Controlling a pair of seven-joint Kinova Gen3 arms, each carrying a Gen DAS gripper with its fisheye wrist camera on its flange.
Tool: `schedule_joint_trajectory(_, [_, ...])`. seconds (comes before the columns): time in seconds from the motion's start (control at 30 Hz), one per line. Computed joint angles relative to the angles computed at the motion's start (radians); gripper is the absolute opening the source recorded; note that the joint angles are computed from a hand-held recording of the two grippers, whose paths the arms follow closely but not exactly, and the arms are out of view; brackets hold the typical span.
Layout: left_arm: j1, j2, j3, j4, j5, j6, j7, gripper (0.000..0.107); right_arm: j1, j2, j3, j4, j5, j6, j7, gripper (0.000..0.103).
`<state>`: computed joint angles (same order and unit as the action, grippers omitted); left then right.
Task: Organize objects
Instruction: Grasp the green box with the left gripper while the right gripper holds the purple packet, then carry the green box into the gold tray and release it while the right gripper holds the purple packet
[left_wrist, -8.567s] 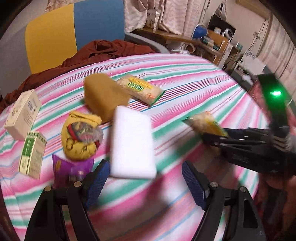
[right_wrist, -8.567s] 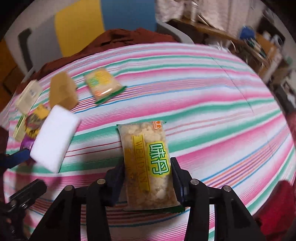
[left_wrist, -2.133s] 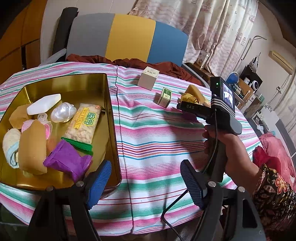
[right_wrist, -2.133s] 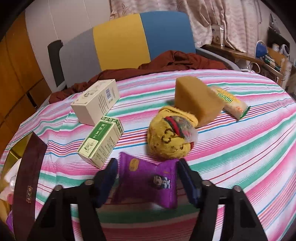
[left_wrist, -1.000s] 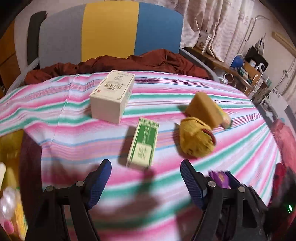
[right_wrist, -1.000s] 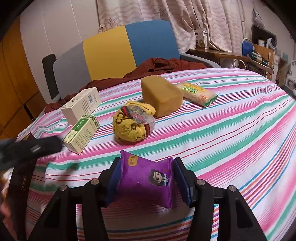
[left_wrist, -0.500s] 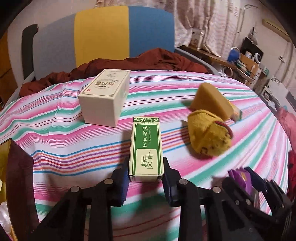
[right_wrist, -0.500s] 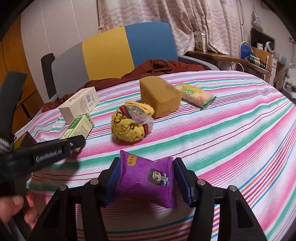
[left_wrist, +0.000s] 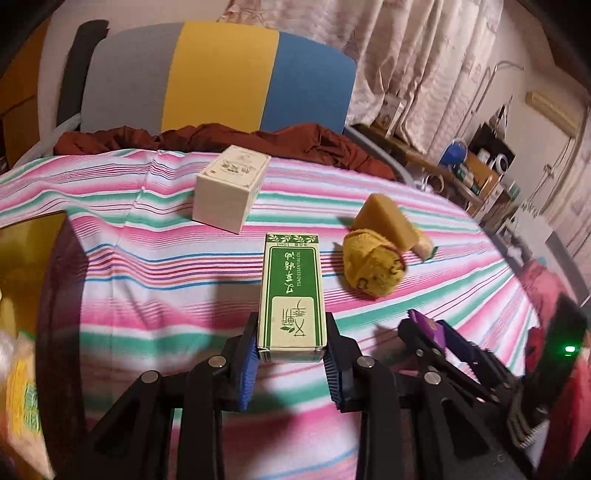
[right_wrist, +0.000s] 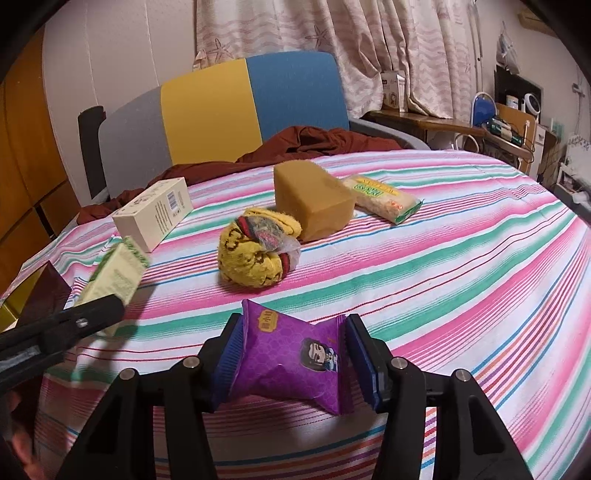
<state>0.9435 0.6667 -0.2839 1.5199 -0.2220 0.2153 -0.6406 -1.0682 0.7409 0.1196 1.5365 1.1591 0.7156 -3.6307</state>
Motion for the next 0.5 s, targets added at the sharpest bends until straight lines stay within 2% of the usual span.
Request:
schedule_joint_trajectory(0.1, [0.043, -0.04, -0.048, 0.066, 0.007, -0.049, 0.029, 0.031, -0.021, -0.005, 0.016, 0.022, 0.043, 0.003, -0.055, 0.053])
schedule_joint_trajectory(0.27, [0.17, -0.08, -0.194, 0.157, 0.025, -0.115, 0.054, 0.031, -0.028, -0.009, -0.001, 0.033, 0.099, 0.041, -0.095, 0.053])
schedule_joint_trajectory(0.43, [0.294, -0.12, -0.33, 0.265, 0.094, -0.18, 0.042, 0.031, -0.027, -0.003, -0.029, 0.021, 0.129, 0.086, -0.083, 0.053])
schedule_joint_trajectory(0.5, [0.305, -0.141, -0.343, 0.305, 0.129, -0.203, 0.03, 0.031, -0.028, -0.002, -0.038, 0.018, 0.138, 0.1, -0.081, 0.053])
